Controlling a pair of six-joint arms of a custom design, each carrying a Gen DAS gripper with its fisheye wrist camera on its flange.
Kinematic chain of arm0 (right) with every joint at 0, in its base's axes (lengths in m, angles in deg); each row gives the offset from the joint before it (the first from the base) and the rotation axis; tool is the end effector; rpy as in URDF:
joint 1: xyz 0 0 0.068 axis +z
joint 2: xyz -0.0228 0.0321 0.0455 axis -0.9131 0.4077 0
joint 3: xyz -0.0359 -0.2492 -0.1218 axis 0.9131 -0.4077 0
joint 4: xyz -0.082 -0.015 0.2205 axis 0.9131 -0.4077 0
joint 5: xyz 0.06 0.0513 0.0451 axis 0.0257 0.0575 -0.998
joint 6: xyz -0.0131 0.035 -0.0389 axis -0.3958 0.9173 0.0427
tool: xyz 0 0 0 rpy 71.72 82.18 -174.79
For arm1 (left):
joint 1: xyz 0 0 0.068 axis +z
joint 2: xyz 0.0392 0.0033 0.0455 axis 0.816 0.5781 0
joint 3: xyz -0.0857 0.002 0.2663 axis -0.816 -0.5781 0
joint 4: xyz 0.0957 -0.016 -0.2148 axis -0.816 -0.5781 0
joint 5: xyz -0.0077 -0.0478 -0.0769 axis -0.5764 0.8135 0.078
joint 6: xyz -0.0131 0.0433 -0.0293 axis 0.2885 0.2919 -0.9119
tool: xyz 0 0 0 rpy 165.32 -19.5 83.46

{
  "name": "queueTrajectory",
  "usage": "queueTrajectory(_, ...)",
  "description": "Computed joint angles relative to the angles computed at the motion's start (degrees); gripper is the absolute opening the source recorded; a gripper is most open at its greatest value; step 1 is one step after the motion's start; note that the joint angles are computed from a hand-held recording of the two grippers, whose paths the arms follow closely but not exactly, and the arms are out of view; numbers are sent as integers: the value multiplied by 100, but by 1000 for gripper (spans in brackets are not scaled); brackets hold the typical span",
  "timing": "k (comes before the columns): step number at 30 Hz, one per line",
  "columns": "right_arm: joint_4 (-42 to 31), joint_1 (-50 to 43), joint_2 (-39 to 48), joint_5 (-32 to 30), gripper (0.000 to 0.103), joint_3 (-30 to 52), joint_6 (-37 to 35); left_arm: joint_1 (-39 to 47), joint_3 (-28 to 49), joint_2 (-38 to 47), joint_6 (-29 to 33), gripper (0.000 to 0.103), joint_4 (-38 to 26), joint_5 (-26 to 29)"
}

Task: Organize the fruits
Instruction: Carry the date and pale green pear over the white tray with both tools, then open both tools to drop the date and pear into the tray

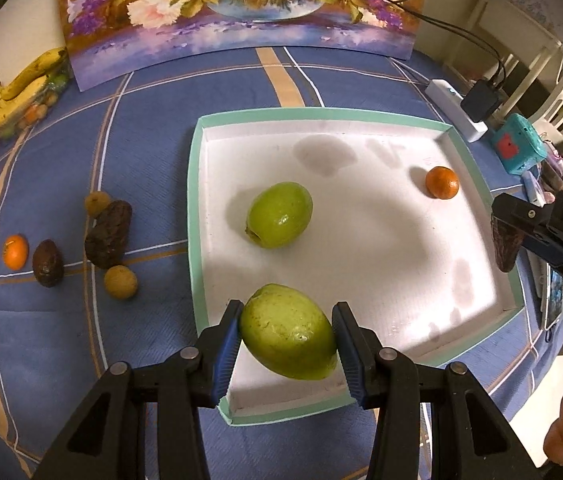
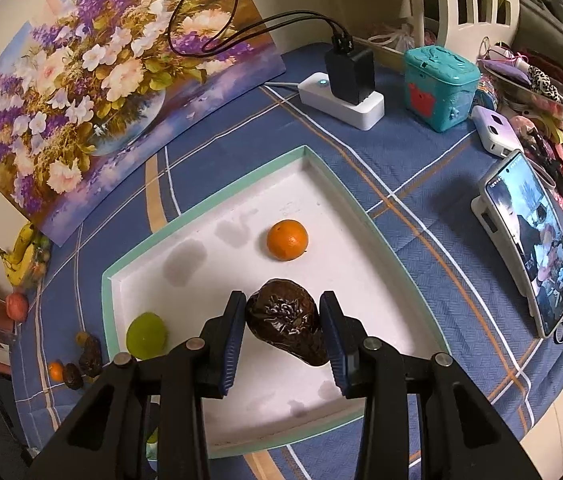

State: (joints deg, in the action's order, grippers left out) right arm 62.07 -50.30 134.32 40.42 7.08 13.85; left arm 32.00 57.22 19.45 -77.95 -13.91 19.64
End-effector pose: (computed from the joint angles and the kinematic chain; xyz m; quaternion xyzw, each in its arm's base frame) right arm 0.3438 0.1007 0.1798 0.0552 0.9661 0.1380 0.2109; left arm 0.2615 -0.1065 0.1505 -0.1076 0.9792 -0.0488 0.1650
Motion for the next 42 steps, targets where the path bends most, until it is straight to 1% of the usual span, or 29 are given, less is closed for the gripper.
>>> queueTrajectory(21,-367,18,780,81,39,274,-114,55,15,663,-98,48,236,136)
queueTrajectory(26,-441,34,962,111,39,327,-135,-28,77,723,-92,48,209,56)
queueTrajectory(38,-499,62,974,230,39,354,-200,68,162,754,-95,49,121,175)
queueTrajectory(41,-528,83,963,288,39,389,-191,116,165,689,-47,49,93,190)
queueTrajectory(42,-541,94,935,307,39,381,-193,129,167,653,-43,51,85,194)
